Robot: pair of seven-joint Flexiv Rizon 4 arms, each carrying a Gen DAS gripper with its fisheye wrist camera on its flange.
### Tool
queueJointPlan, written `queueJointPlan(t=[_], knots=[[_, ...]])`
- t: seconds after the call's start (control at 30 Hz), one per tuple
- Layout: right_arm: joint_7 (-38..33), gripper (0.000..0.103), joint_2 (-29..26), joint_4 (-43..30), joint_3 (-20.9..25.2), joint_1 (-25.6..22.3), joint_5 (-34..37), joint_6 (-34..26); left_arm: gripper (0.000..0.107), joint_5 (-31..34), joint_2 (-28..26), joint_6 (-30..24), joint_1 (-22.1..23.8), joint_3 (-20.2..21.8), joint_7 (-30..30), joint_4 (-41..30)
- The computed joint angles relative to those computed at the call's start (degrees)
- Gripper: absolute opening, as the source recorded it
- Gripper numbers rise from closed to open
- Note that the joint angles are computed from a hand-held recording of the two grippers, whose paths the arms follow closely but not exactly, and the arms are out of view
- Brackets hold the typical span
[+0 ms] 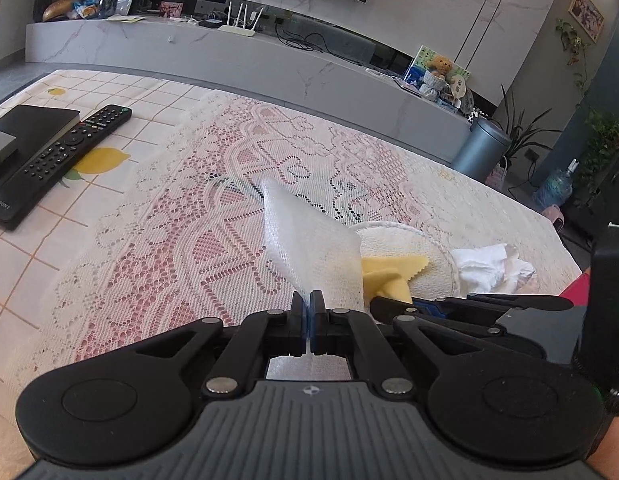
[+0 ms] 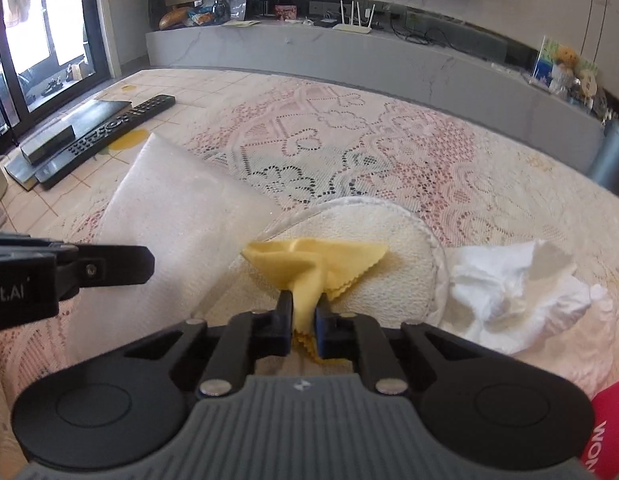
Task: Organize soft objects
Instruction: 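Carry the white pad and yellow cloth over the orange box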
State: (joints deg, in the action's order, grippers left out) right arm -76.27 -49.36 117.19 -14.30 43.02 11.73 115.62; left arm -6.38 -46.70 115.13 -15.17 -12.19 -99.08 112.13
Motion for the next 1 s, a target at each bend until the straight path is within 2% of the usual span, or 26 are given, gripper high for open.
queueJointPlan(t=[0.1,0.27,0.43,0.6,0.73,0.83,1.0], knots=[[-0.3,0.006,1.1,1.7,0.1,0.6,1.6,2.8,0.001,0.0,0.1,0.8,-0.5,0.5,0.1,0.1],[-2.2,0.006,5.1,6.2,2.8,0.3,4.9,8.2,0.001,2.1,0.7,2.7,1.0,-1.0,-0.2,0.9],[-4.7,0.006,9.9,11.9,5.9,-0.1,8.0,11.5,0.001,1.5,3.7,3.4,-1.2,-0.5,-0.5,3.0],[-6.3,0.007,14.8,18.1,9.6,-1.3,10.9,14.4,0.001,-3.3,7.5,2.7,-7.4,2.7,-1.0,5.8],[-7.5,0.007,18.2,22.8,11.5,-1.2,14.6,17.5,0.001,-3.2,9.8,2.6,-8.6,1.9,-1.6,7.5],[-8.3,0.007,21.0,26.6,12.8,-1.2,18.1,20.0,0.001,-1.3,11.2,3.5,-8.1,-0.3,-2.8,8.3],[-9.8,0.007,25.4,32.4,14.6,-1.9,23.7,24.0,0.001,1.0,12.6,3.2,-9.3,-2.3,-3.1,7.3]])
